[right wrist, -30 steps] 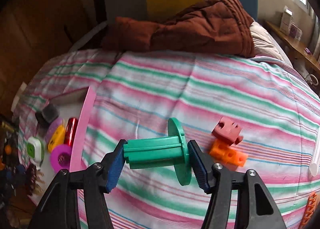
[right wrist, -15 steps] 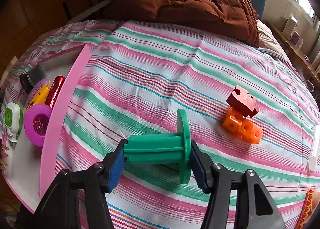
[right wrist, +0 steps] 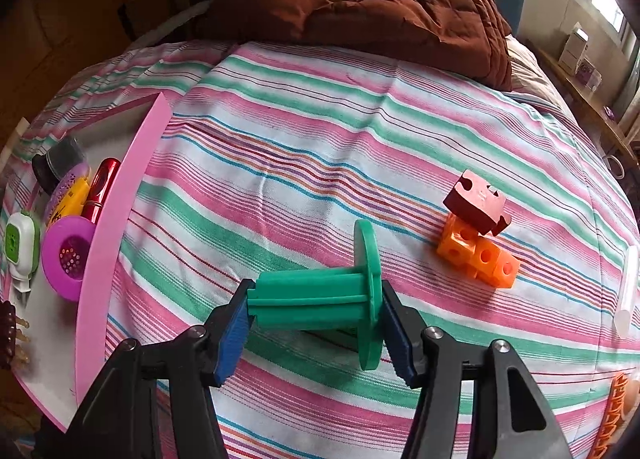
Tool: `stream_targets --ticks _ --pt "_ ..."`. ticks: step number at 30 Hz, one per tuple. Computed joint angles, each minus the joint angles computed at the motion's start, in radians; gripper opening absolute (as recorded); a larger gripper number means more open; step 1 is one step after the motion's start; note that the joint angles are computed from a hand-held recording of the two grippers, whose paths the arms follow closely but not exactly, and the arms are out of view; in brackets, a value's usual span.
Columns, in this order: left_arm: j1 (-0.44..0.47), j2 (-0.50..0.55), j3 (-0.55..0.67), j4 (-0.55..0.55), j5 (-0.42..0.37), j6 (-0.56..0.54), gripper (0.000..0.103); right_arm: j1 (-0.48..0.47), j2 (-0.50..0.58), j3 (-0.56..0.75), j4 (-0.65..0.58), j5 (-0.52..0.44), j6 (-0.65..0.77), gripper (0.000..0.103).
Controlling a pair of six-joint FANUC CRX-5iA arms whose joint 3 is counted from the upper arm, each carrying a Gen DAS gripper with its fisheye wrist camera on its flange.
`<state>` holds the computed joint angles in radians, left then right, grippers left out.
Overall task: Organize rigid objects
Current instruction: 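Carry the brown toy toward the tray with the left tool while the right tool holds the spool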
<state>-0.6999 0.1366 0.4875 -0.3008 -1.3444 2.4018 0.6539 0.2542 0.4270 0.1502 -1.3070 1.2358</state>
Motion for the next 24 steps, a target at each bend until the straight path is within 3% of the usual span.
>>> stream_targets --ticks 13,24 --pt "0.062 -0.001 -0.046 0.106 0.096 -0.032 0.023 0.01 0.0 -0.007 0.022 0.001 0.004 0.06" --pt "0.092 0.134 0.114 0.052 0.043 -0.124 0.023 0.009 0.002 -0.004 0.022 -0.001 0.004 0.06"
